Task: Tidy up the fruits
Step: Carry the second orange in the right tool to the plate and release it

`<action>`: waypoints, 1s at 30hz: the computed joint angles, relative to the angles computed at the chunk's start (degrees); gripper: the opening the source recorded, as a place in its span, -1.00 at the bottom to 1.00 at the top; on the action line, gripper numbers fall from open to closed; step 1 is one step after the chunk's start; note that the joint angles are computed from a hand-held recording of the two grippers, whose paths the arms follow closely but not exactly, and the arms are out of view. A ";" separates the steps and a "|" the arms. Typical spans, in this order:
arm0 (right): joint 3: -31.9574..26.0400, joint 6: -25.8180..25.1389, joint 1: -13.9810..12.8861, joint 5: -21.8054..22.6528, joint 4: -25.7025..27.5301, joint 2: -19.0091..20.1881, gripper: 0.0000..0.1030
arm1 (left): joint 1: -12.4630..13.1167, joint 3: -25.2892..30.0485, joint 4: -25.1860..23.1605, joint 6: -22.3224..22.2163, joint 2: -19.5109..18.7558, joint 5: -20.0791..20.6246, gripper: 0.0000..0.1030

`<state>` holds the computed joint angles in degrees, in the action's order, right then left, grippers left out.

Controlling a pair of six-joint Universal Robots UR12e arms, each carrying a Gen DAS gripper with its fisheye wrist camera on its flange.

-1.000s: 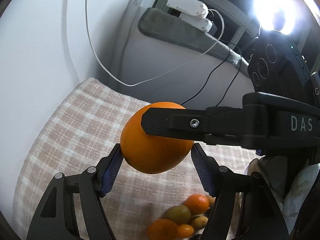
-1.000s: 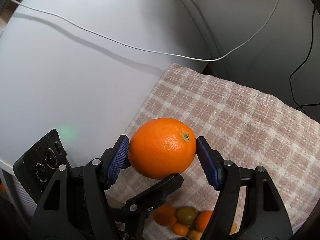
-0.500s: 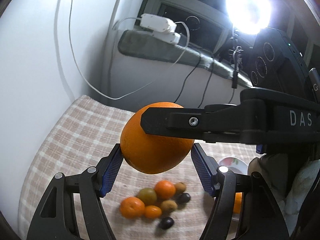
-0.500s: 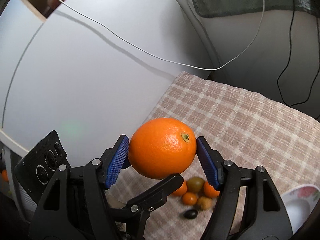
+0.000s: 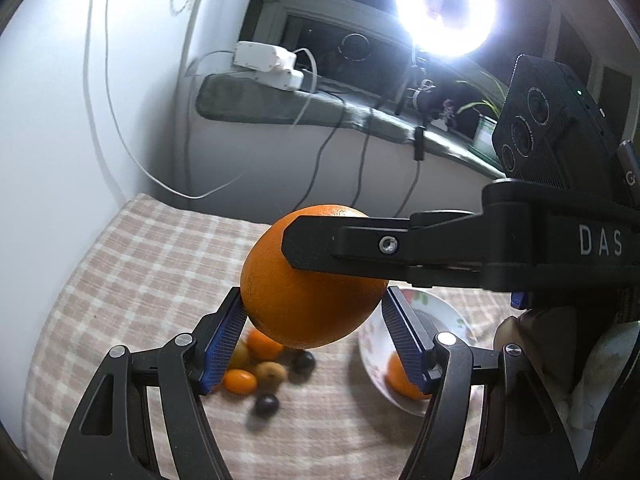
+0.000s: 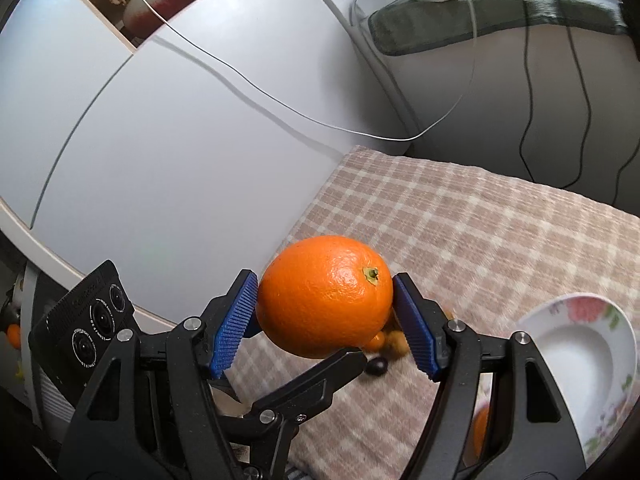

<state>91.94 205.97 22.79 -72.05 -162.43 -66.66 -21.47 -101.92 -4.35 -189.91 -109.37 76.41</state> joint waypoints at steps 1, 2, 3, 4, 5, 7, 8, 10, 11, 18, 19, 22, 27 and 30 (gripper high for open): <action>0.64 0.11 0.02 -0.25 -0.46 -0.46 0.40 | -0.26 -0.19 0.14 0.10 0.17 -0.02 0.34; 1.23 0.20 0.01 -0.55 -1.05 -0.75 0.40 | -0.53 -0.32 0.24 0.24 0.28 -0.04 0.34; 2.05 0.14 0.03 -1.00 -1.65 -1.30 0.40 | -0.83 -0.44 0.31 0.41 0.39 -0.15 0.35; 2.72 0.10 0.07 -1.40 -2.04 -1.78 0.40 | -1.09 -0.53 0.35 0.51 0.47 -0.29 0.35; 3.50 0.24 0.10 -1.87 -2.42 -2.34 0.40 | -1.34 -0.63 0.38 0.60 0.55 -0.48 0.35; 5.10 0.48 0.15 -2.74 -2.93 -3.67 0.40 | -1.79 -0.77 0.40 0.94 0.61 -1.08 0.35; 5.73 0.67 0.17 -3.17 -3.21 -4.14 0.40 | -2.03 -0.80 0.39 1.06 0.63 -1.31 0.35; 7.19 1.18 0.17 -4.07 -4.01 -5.16 0.40 | -2.68 -0.85 0.46 1.33 0.63 -1.75 0.35; 7.97 1.39 0.12 -4.39 -4.45 -5.71 0.40 | -2.91 -0.86 0.48 1.41 0.64 -1.83 0.35; 13.56 2.76 -0.43 -7.06 -6.33 -9.47 0.40 | -4.95 -0.69 -0.36 2.01 0.05 -3.95 0.35; 14.22 2.96 -0.49 -7.35 -6.51 -9.88 0.40 | -5.22 -0.62 -0.58 2.07 -0.10 -4.21 0.35; 16.72 3.69 -0.89 -8.14 -7.47 -11.27 0.40 | -5.97 -0.22 -1.46 2.08 -0.64 -5.25 0.34; 20.12 5.34 -1.88 -8.55 -9.17 -12.99 0.40 | -7.36 0.77 -3.14 2.13 -1.65 -6.16 0.34; 22.10 6.36 -2.57 -8.64 -10.26 -13.92 0.40 | -8.22 1.27 -4.15 2.42 -2.16 -6.55 0.34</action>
<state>114.05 212.33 20.23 -80.69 -172.69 -80.58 -29.69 -100.65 -8.51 -187.49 -111.53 69.86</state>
